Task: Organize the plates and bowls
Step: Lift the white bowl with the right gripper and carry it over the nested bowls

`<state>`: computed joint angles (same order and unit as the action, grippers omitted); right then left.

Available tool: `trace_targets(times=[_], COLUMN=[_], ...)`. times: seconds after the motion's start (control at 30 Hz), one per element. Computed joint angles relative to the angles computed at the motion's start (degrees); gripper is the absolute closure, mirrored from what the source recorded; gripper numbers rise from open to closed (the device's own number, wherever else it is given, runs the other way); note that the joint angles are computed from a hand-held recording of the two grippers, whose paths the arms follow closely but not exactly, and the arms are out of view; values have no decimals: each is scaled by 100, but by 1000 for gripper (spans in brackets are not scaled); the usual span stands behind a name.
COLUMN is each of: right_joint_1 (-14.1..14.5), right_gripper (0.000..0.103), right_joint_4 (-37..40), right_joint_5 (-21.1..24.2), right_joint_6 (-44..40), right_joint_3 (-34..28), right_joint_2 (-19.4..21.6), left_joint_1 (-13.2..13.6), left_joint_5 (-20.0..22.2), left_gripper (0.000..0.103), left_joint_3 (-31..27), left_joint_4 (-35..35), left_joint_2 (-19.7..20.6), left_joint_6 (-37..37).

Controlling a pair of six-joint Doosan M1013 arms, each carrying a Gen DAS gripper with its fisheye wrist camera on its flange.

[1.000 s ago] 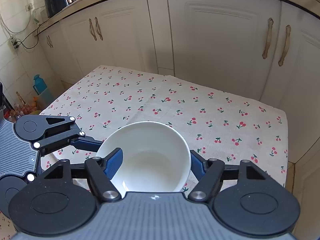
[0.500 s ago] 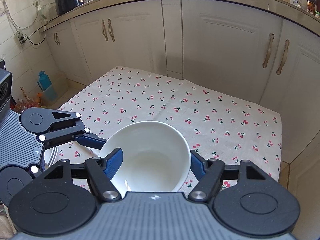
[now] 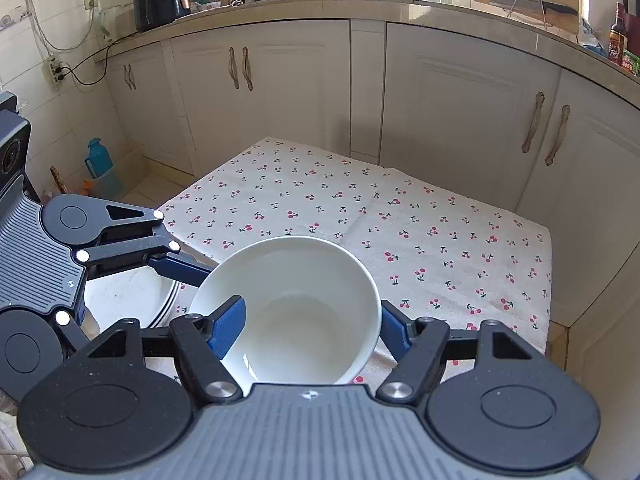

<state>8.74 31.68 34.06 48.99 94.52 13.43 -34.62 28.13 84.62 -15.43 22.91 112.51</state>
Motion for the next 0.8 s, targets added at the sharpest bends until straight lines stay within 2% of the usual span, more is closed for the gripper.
trace_targets(times=[0.37, 0.8], right_joint_1=[201, 267], right_gripper=[27, 27], right_joint_4=[-339, -416], right_joint_5=[-240, -267], right_joint_6=[245, 459], right_joint_3=[487, 925], right_joint_2=[-522, -825], left_joint_1=[-119, -225], left_joint_5=[-76, 16], left_gripper=[23, 23], left_joint_3=[404, 688], left_joint_4=[-67, -213], left_joint_2=[-352, -521], left_joint_6=[132, 238])
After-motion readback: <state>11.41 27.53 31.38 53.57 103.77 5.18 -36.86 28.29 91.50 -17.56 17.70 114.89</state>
